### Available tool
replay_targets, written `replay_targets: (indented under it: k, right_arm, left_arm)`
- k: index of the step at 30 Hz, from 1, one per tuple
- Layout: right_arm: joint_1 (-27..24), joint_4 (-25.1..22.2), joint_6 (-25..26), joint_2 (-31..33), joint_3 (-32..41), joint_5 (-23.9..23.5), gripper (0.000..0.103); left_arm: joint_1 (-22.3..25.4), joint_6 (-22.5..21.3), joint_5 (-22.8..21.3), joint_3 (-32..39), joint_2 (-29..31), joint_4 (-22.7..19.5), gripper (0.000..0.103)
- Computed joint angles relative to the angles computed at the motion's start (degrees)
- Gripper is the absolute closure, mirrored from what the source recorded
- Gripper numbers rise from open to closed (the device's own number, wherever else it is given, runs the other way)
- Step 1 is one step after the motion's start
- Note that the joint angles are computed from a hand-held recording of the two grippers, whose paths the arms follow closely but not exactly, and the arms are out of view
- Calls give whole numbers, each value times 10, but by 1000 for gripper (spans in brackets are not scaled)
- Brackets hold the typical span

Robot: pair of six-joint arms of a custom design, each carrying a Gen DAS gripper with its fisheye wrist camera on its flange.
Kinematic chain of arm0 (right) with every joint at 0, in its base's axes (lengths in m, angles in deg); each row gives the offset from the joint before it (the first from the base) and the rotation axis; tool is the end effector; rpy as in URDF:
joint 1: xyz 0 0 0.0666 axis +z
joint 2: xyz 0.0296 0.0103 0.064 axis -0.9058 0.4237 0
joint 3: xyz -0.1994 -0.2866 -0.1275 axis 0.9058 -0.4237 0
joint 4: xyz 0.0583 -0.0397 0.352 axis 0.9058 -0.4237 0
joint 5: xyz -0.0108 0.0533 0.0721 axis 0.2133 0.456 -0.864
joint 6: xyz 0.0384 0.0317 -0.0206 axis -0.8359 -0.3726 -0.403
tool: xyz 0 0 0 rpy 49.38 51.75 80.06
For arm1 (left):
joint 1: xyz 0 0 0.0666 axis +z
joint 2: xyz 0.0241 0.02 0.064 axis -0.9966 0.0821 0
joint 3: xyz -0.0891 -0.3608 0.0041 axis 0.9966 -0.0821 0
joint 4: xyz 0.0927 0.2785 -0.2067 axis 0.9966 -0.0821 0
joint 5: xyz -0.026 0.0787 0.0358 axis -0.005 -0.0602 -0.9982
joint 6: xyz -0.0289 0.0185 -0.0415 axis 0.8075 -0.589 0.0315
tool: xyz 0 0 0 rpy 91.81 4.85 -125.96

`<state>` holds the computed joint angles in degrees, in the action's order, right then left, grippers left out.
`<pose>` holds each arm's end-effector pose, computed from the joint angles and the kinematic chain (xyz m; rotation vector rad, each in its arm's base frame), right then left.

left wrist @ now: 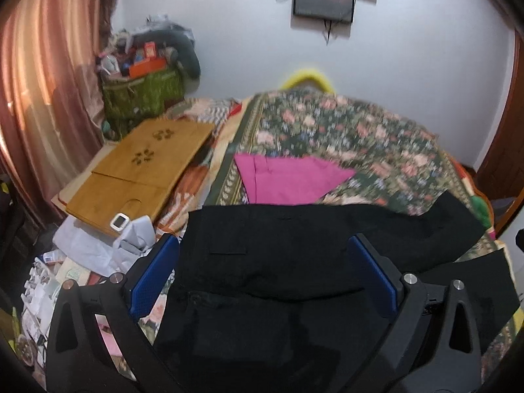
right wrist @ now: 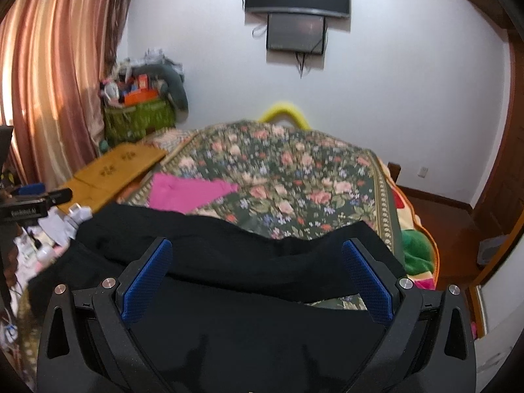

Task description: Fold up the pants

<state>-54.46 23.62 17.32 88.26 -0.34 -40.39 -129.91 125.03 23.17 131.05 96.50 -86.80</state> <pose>0.3198 0.0608 0.4279 -0.3410 2.1514 0.1155 0.3541 -0.3210 0.4010 -0.1905 2.3022 0.0398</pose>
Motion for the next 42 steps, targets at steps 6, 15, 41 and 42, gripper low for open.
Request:
replay_targets:
  k: [6,15,41,42]
  right_arm:
    - [-10,-15,42,89,51,-29,0]
    - [-6,-103,101,240,164,-73,0]
    - [9,-198,154,427,307,-141,39]
    - [10,-197,155,427,307,-142,46]
  left_arm:
    - [66,-54,65,6,38,18,0]
    - [143,-119,159,42,113,9,0]
    - [239,-88,355,128,239,-45,52]
    - [237,-92,357,126,237,-42,56]
